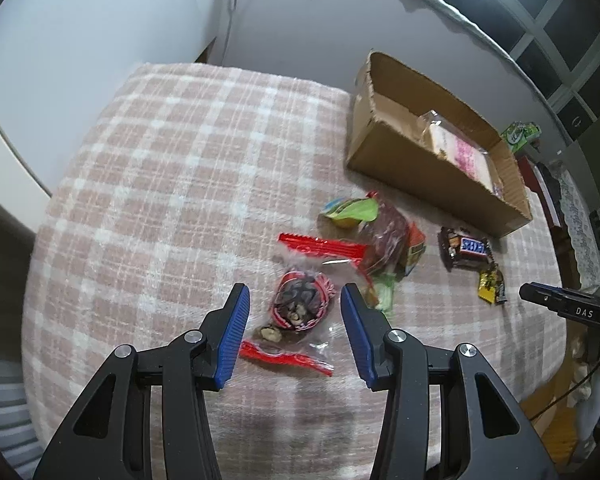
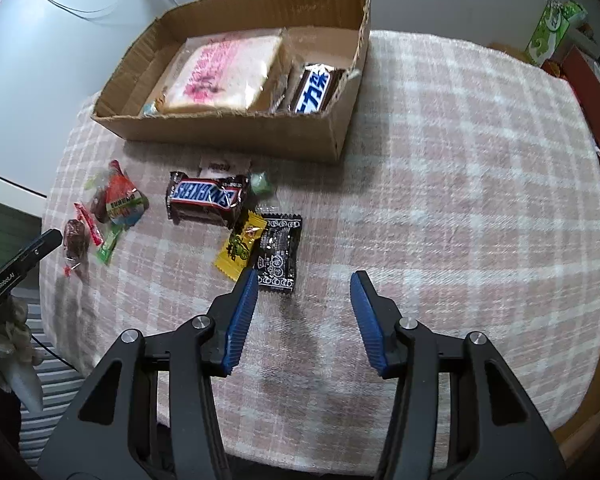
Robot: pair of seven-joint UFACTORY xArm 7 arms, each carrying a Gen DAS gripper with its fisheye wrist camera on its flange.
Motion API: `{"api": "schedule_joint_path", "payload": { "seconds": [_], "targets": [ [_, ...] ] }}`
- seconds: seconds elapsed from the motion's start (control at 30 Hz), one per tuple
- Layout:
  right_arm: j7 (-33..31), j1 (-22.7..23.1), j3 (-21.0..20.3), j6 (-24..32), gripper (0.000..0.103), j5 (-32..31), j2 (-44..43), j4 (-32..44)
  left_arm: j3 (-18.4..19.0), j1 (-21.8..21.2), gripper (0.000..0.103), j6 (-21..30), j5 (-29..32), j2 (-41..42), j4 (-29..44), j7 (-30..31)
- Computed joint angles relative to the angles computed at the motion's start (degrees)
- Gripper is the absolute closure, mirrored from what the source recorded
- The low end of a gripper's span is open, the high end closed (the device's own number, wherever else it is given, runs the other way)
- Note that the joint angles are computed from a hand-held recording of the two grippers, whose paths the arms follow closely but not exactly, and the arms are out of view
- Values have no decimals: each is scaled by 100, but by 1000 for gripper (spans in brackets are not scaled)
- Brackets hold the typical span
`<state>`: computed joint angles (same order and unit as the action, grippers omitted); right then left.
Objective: Organize snacks
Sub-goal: 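Grasp the red-trimmed candy bag with the left gripper while the right grasps the black candy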
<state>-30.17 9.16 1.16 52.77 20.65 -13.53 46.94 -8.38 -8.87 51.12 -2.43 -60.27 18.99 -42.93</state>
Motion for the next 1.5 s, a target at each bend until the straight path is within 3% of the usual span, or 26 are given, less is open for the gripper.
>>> {"api": "schedule_joint_path", "payload": {
  "seconds": [0.2,0.33,0.9,1.0,1.5],
  "targets": [
    [78,52,104,-92,53,-108,140,27,10,-19,57,-19,-2,61,-58,16],
    [160,125,199,-200,66,-250,311,73,14,-41,57,-39,5,140,-39,60],
    [488,433,495,-658,66,-663,731,183,92,-78,57,-276,-77,505,-60,242],
    [586,483,534,-719,76,-840,762,212,82,-75,61,-296,-57,577,-38,268],
    [246,381,351,-546,79,-571,625,163,54,-11,71,-392,1,474,-36,217]
  ]
}}
